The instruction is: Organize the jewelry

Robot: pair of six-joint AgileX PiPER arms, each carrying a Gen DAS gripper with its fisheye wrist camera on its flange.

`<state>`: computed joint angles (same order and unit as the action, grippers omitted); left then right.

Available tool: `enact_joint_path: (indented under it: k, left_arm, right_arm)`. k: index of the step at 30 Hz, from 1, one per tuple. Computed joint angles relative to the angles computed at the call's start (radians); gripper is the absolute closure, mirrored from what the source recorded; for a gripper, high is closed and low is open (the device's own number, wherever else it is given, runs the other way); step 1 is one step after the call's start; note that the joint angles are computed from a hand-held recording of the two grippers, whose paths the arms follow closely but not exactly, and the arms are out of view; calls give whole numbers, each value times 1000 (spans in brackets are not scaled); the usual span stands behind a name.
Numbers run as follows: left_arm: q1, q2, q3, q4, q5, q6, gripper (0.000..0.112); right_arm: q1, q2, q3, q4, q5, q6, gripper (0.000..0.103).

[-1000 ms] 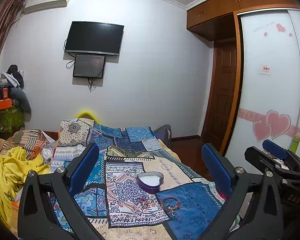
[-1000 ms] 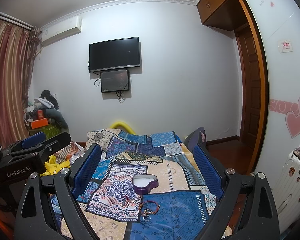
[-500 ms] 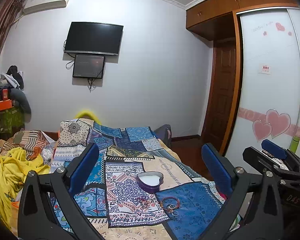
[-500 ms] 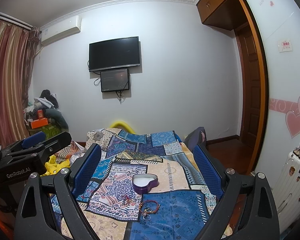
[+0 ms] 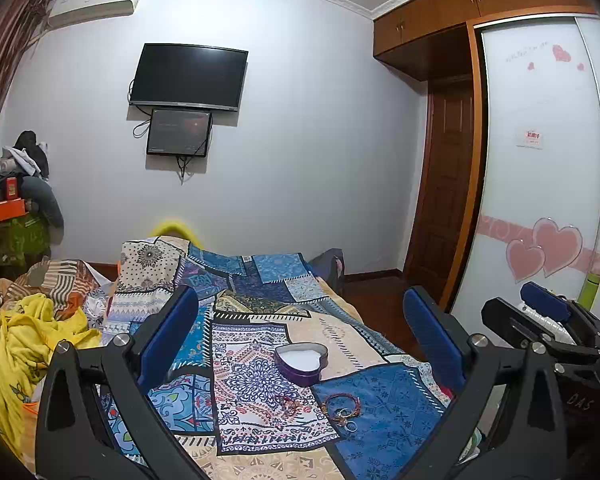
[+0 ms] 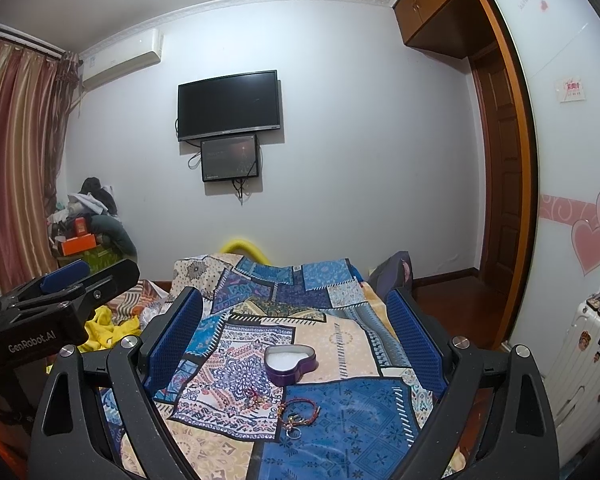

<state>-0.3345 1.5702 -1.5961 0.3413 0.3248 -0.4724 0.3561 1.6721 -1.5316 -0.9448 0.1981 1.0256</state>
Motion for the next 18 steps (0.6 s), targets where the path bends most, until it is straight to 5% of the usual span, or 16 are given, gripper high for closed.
enact_joint_path:
  k: [8,18]
  left_arm:
    - [9,46,-47,-40,42,41,9]
    - [41,218,-205,-205,206,205,9]
  right_arm:
    - [-11,39,-41,168,29,-171,11]
    - [-63,193,-179,673,163,-664,11]
